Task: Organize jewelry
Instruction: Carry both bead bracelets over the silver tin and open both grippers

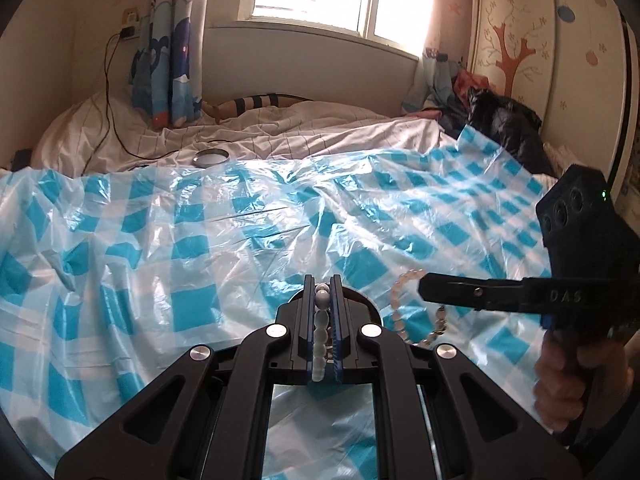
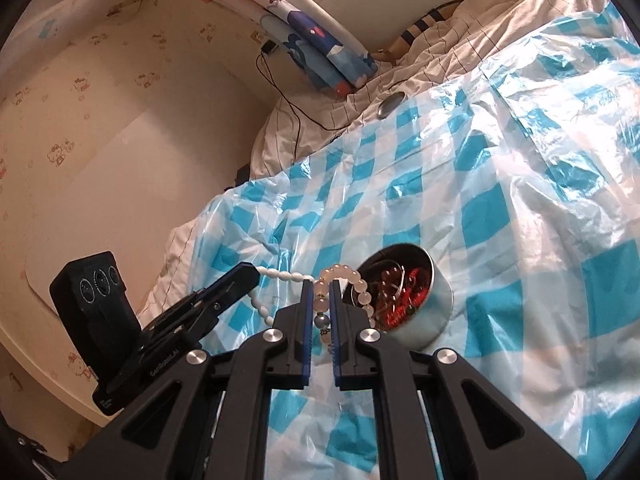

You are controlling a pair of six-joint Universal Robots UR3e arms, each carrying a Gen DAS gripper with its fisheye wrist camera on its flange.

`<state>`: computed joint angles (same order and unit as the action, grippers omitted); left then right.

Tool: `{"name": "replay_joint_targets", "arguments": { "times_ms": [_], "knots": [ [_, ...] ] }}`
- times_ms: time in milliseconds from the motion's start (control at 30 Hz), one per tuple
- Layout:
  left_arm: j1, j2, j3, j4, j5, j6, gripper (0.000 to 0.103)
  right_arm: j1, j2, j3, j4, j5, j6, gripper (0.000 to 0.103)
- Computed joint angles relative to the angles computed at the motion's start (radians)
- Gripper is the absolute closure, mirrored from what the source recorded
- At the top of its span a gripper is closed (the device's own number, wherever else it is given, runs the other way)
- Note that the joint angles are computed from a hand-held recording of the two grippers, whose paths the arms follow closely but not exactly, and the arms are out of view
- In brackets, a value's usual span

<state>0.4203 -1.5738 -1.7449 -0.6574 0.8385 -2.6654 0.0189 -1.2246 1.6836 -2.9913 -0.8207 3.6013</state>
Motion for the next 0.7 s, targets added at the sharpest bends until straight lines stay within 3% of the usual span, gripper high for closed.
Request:
{"name": "replay_joint_targets", "arguments": {
  "times_ms": [200, 300, 400, 433, 467, 500, 533, 633, 700],
  "knots": [
    [0.008, -0.021, -0.001, 0.037, -0.029, -0.036, 0.096, 0.013, 0.075, -0.07, -0.061, -0.019, 0.074, 0.094],
    [0.016, -0.061, 0.019, 0.081, -0.077, -0.103, 0.096, 0.03, 0.104, -0.108, -0.059, -0.055, 0.068, 0.094],
    [0.004, -0.175, 0.082, 0.134, -0.138, -0.204, 0.096, 0.059, 0.136, -0.168, -0.012, -0.12, 0.038, 0.094],
    [-0.016, -0.215, 0.126, 0.094, -0.112, -0.211, 0.095, 0.094, 0.151, -0.231, 0.093, -0.196, -0.028, 0.092],
    [-0.058, -0.278, 0.211, -0.022, -0.034, -0.192, 0.09, 0.119, 0.168, -0.285, 0.186, -0.249, -0.073, 0.085],
    [-0.083, -0.313, 0.254, -0.084, 0.029, -0.192, 0.089, 0.129, 0.175, -0.297, 0.214, -0.273, -0.081, 0.06],
    [-0.101, -0.35, 0.283, -0.134, 0.094, -0.219, 0.089, 0.135, 0.182, -0.29, 0.209, -0.284, -0.069, 0.052],
    [-0.075, -0.348, 0.267, -0.164, 0.074, -0.247, 0.087, 0.117, 0.167, -0.25, 0.174, -0.252, -0.043, 0.052],
    [-0.065, -0.298, 0.214, -0.078, 0.078, -0.26, 0.069, 0.1, 0.144, -0.217, 0.134, -0.244, -0.026, 0.052]
  ]
}}
